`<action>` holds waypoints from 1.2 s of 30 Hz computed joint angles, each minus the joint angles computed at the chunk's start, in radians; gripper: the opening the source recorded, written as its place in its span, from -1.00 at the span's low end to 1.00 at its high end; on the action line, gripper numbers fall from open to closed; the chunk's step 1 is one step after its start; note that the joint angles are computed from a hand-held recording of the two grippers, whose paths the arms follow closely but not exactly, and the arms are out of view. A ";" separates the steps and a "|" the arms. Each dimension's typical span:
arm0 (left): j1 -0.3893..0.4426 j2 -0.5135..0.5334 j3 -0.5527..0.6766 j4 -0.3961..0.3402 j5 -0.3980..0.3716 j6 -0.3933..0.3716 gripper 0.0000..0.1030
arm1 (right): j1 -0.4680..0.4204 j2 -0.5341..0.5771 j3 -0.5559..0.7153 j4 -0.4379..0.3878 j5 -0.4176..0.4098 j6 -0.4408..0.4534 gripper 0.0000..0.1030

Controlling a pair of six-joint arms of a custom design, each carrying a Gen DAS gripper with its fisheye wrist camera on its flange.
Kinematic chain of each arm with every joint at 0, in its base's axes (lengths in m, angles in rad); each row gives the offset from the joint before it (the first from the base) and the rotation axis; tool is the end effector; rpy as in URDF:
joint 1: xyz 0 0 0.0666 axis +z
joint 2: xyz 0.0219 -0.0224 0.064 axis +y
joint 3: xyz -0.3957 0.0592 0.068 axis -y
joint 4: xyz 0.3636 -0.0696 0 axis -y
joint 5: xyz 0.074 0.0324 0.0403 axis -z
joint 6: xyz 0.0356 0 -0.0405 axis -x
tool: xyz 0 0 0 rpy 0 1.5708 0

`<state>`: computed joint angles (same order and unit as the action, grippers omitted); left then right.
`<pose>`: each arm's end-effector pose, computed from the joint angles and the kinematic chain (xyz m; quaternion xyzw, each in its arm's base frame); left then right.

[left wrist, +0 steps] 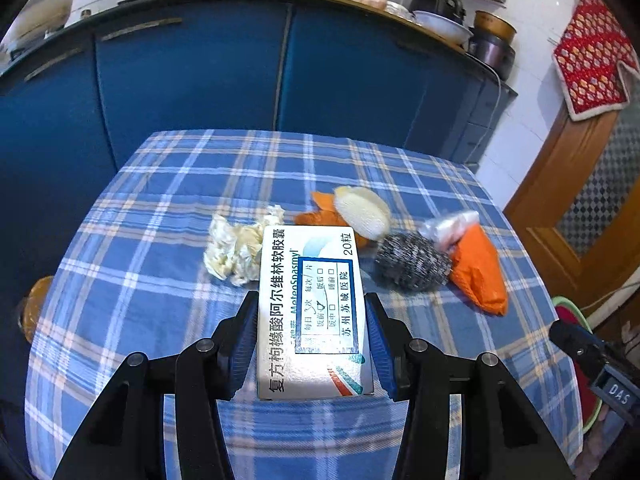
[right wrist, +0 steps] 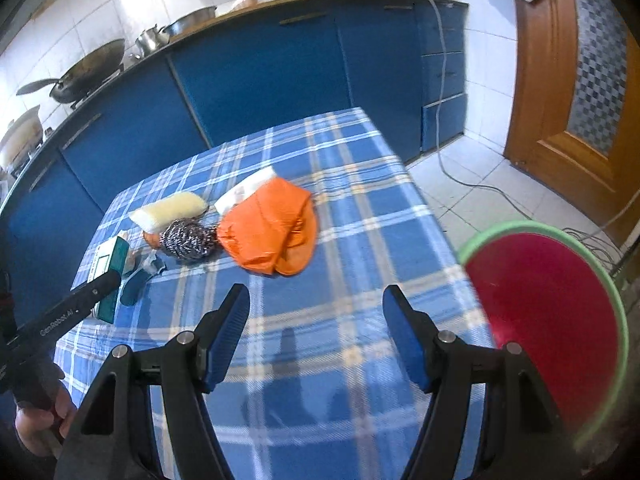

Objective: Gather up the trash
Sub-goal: 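Grasp the white medicine box with the left gripper while the right gripper grasps the orange glove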

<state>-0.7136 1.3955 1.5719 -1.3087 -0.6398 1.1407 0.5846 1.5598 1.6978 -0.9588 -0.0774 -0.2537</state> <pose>0.3321 -0.2599 0.5030 -0.2632 0.8910 0.0191 0.3694 0.4325 0.2890 0.4968 -0.1671 0.9148 0.1818 0.3197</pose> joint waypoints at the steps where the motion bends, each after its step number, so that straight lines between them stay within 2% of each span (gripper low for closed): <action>1: 0.003 -0.003 -0.004 0.001 -0.001 0.002 0.02 | 0.005 0.012 0.011 -0.003 -0.001 0.001 0.37; 12: 0.036 -0.026 -0.049 0.048 0.024 -0.006 0.01 | 0.041 0.146 0.151 -0.053 0.004 0.003 0.37; 20: 0.043 -0.035 -0.068 0.079 0.039 -0.016 0.01 | 0.053 0.203 0.203 -0.079 0.000 0.011 0.37; 22: 0.042 -0.039 -0.073 0.088 0.038 -0.020 0.01 | 0.055 0.214 0.214 -0.081 0.005 0.012 0.31; 25: 0.039 -0.043 -0.076 0.099 0.038 -0.026 0.01 | 0.062 0.224 0.228 -0.085 0.034 0.028 0.08; 30: 0.027 -0.038 -0.066 0.087 0.028 -0.022 0.01 | 0.068 0.224 0.226 -0.082 0.060 0.058 -0.52; 33: 0.019 -0.035 -0.057 0.078 0.020 -0.018 0.01 | 0.063 0.218 0.218 -0.080 0.040 0.056 -0.72; 36: 0.006 -0.031 -0.044 0.066 0.012 -0.013 0.01 | 0.061 0.198 0.194 -0.067 0.030 0.054 -0.79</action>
